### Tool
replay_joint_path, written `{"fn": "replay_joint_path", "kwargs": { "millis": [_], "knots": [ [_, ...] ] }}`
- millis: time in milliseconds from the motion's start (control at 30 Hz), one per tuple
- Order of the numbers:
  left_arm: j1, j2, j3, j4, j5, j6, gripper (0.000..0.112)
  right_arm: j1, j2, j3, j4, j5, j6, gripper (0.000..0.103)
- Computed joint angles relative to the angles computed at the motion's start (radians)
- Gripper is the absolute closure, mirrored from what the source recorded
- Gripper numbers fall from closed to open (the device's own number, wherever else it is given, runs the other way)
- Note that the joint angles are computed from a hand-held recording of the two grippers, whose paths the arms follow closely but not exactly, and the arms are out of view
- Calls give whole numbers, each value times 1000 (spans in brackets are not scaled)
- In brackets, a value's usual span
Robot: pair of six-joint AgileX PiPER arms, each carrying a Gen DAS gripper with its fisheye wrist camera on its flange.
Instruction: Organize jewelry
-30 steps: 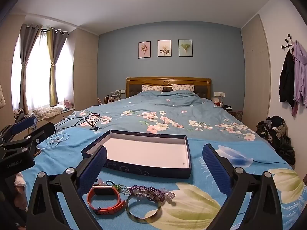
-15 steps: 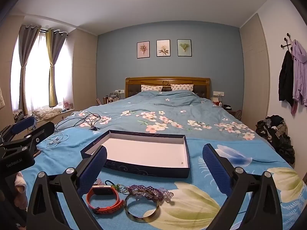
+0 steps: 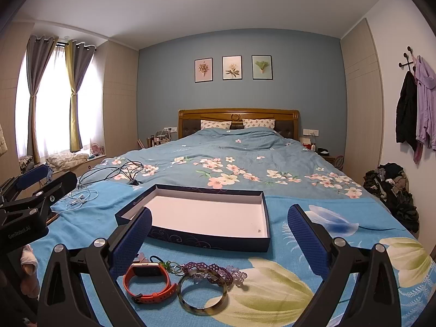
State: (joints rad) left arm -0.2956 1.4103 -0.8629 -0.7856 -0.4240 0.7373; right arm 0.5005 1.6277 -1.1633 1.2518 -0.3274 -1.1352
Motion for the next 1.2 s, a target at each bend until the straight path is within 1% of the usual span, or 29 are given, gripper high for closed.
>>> {"fn": "replay_joint_path", "kwargs": {
  "millis": [1200],
  "knots": [
    [0, -15, 6, -9, 11, 9, 15, 0, -3, -2, 17, 5, -14, 7]
  ]
}}
